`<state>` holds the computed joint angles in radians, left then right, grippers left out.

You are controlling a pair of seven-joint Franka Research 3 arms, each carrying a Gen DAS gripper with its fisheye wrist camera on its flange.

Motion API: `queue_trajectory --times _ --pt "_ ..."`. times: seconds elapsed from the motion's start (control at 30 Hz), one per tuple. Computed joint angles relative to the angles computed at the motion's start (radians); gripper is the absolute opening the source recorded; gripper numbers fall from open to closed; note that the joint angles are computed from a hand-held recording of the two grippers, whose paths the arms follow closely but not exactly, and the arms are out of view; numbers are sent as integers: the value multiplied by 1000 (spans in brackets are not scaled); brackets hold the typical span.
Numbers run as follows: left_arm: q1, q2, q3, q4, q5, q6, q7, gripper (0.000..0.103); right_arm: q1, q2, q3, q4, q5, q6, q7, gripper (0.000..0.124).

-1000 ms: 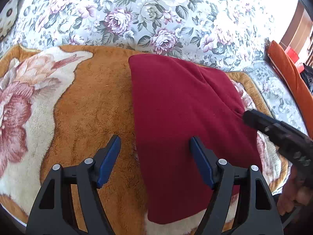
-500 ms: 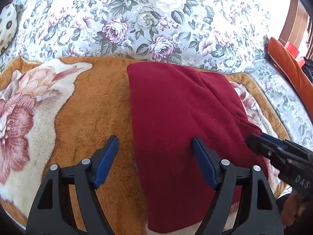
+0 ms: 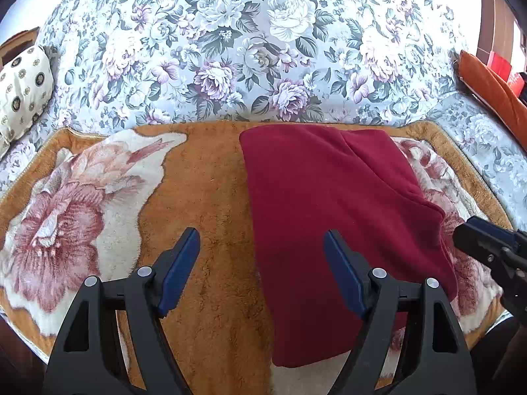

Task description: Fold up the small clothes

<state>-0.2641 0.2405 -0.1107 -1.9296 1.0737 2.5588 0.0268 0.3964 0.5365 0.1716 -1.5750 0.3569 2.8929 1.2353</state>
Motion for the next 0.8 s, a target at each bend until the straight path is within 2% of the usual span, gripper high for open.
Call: queue_trajectory --times 0.07,0.1,0.27,0.5,0.6,0.7,0.8 --pt "-4 -6 -1 -2 8 -7 -9 78 13 -20 -9 -30 -2 49 12 31" --pt "-5 -11 -3 -5 7 -11 -8 78 35 -27 -35 -38 -19 59 40 32" --pt "-21 -31 -11 -2 59 -54 -49 78 92 -37 -103 -47 -95 64 149 33" --pt "-20 -36 -26 5 67 -94 -47 78 98 -44 -113 -64 -146 80 213 37" --pt "-19 -36 -26 5 65 -97 -48 78 90 -43 -101 -65 -154 85 215 40" --pt "-21 -33 -28 8 69 -105 -46 78 113 -39 -126 -61 -177 91 245 44" --pt "-18 -30 -27 9 66 -94 -41 78 109 -31 -121 -51 -187 81 252 45"
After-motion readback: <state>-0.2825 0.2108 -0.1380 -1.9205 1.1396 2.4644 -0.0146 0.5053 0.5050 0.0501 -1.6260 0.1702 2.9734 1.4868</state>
